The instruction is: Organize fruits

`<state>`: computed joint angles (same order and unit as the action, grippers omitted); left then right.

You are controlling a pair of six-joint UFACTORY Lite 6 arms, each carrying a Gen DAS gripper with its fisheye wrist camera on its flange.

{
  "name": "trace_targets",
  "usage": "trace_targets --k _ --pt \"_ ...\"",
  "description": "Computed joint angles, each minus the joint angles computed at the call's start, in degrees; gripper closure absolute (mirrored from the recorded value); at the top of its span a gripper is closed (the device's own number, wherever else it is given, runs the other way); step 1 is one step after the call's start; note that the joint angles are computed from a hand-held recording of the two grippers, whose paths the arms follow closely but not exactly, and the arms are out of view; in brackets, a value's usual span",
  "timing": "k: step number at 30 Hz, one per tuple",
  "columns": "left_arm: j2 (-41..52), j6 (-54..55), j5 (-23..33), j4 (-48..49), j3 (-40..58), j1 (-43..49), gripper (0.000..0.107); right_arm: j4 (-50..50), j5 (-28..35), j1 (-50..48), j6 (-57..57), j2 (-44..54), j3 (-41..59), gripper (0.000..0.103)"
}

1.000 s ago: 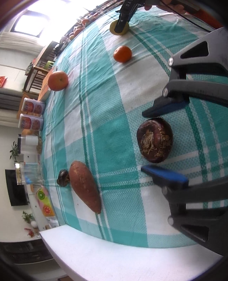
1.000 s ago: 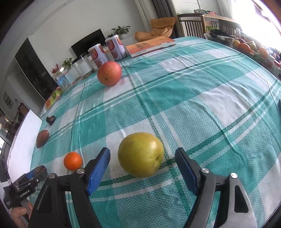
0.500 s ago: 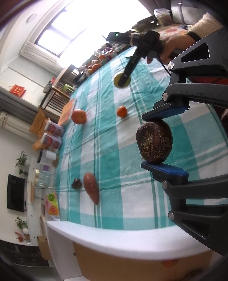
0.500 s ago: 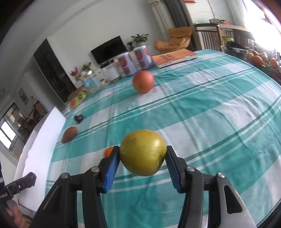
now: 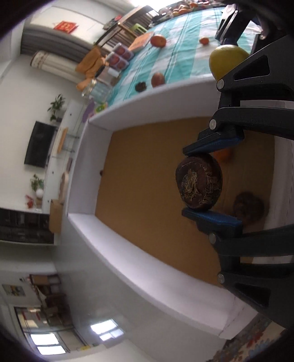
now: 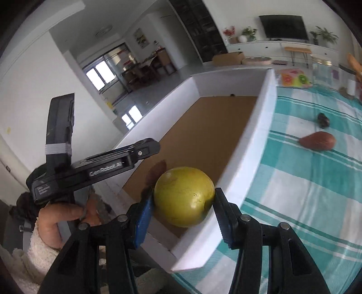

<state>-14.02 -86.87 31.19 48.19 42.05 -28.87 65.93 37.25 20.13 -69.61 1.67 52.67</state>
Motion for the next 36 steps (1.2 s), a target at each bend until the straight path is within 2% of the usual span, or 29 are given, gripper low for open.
trace_targets --k 3,4,6,8,9,11,13,16,19,22,25,27,29,32,33,36 --pt "0.0 -2.0 1.4 1.0 -2.3 1.9 0.055 -6.1 -6.2 8.2 6.4 6.1 5.4 0.05" --pt "0.4 -2.9 1.8 1.5 -2.6 2.2 0.043 -7.8 -7.6 9.3 8.3 7.5 6.8 0.05" --pt "0.5 -5.6 2.7 3.1 -2.9 2.1 0.026 -8.2 -9.9 9.7 9.3 7.8 8.1 0.042" --pt "1.5 -8.6 3.9 5.0 -1.8 0.8 0.026 -5.6 -11.4 7.4 6.2 4.2 6.3 0.031" --pt "1.8 -9.6 4.1 5.8 -1.2 0.2 0.026 -3.1 -11.7 5.3 2.9 1.5 4.4 0.029" --pt "2.9 -13.0 4.8 9.0 0.3 -2.1 0.025 1.7 -12.2 -0.6 -3.5 -3.4 0.7 0.017" --pt "4.9 -16.9 5.4 12.5 2.9 -5.8 0.024 7.4 -12.1 -8.7 -11.1 -8.3 -3.8 0.009" --pt "8.7 -19.7 4.8 16.0 8.1 -12.2 0.023 20.0 -10.2 -24.7 -27.3 -10.3 -8.8 0.006" --pt "16.4 -18.0 0.8 17.4 17.0 -17.6 0.022 28.2 -9.4 -40.2 -38.8 -2.5 -7.8 0.003" --pt "26.5 -12.2 -3.2 15.0 27.9 -22.5 0.019 33.6 -12.2 -51.7 -45.8 10.3 -0.3 0.003" --pt "38.2 -1.4 -8.1 7.0 39.8 -24.7 0.019 32.9 -13.7 -60.5 -45.1 21.4 9.3 0.003" --pt "47.6 4.4 -9.6 2.9 48.3 -25.7 0.019 28.3 -14.3 -64.3 -37.4 27.0 14.8 0.003" --pt "57.0 11.4 -8.0 -2.5 57.3 -25.9 0.019 21.1 -9.0 -69.0 -27.3 29.0 17.7 0.003" --pt "66.9 17.9 -2.5 -8.8 67.7 -25.2 0.019 16.3 -10.1 -69.2 -21.8 30.2 18.7 0.003" --pt "67.5 17.4 -2.0 -9.1 67.7 -24.9 0.02 13.3 -9.9 -69.1 -18.5 31.7 20.2 0.003" --pt "69.8 16.5 -1.4 -8.5 69.8 -23.1 0.019 13.9 -12.8 -67.2 -18.3 32.1 19.4 0.003"
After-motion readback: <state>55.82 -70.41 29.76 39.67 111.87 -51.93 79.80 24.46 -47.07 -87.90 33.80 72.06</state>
